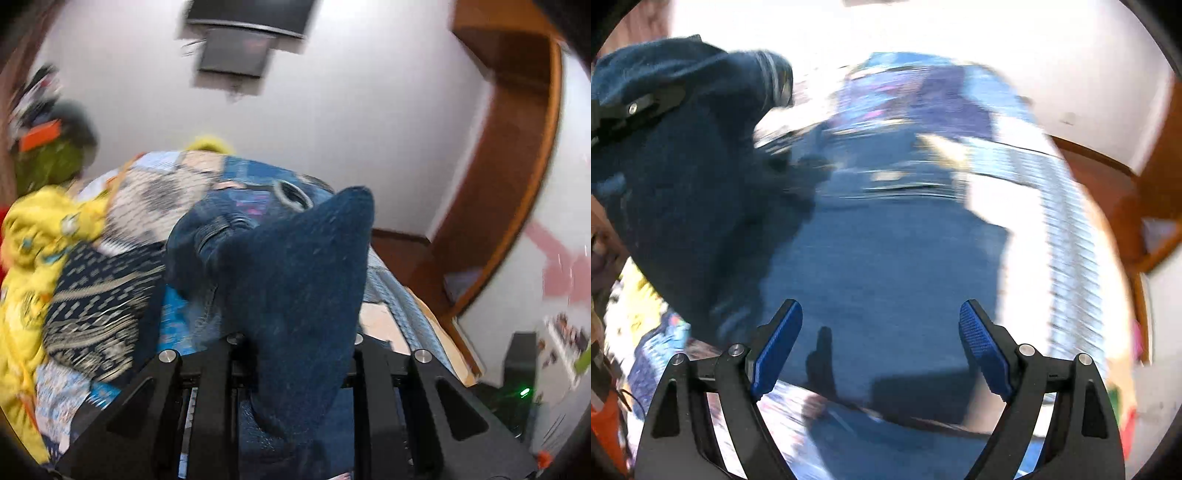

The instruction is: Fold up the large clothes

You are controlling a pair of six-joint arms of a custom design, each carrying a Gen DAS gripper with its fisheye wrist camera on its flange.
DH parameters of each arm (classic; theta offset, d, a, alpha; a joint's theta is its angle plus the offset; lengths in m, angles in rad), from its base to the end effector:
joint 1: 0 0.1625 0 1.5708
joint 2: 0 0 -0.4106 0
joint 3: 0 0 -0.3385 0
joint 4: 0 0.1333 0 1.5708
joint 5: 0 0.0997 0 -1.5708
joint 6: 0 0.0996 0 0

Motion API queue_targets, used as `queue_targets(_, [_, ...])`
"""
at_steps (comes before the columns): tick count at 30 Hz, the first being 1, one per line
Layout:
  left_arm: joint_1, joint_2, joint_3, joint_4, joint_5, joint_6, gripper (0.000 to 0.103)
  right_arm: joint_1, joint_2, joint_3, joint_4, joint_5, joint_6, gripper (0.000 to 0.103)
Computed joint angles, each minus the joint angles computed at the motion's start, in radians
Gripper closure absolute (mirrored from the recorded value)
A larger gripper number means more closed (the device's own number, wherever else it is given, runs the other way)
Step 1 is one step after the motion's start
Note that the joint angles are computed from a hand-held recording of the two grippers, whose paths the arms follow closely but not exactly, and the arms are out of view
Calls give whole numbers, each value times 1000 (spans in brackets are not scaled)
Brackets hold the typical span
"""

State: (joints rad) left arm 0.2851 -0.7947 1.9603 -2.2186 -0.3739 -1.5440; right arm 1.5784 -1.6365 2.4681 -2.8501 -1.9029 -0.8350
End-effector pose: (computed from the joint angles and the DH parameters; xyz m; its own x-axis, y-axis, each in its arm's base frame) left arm -0.4064 -0.3546 0.0635 -0.8244 -0.2314 -0.5165 0.3617 0.4865 -0.7953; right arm 0.1033 -0.3309 0.2803 -0.6301 -0.5783 0.5182 -0.7062 0.7043 -0.0727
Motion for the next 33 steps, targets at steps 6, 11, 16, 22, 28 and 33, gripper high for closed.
queue_targets(6, [53,250,-222,-221,-92,414,85,-249,-216,-19,48,49,-19,18])
queue_targets(11, [83,391,-359,-145,-260,603,79,-388,-294,-39,143,102,-21,18])
queue_targets(16, [61,398,-354,-89,-374,670,53,-418,-313,-30,162,101,-51,18])
queue_targets(22, [15,312,-261,-179,-476,634,30,-440,-375,-45,228,160,-80,18])
queue_targets(28, [-51,188,-171,29,-364,369,14,-361,-399,-61,272,200,-59,18])
queue_targets(33, [-74,92,-136,341,-315,99,7,-242,-351,-45,238,212,-40,18])
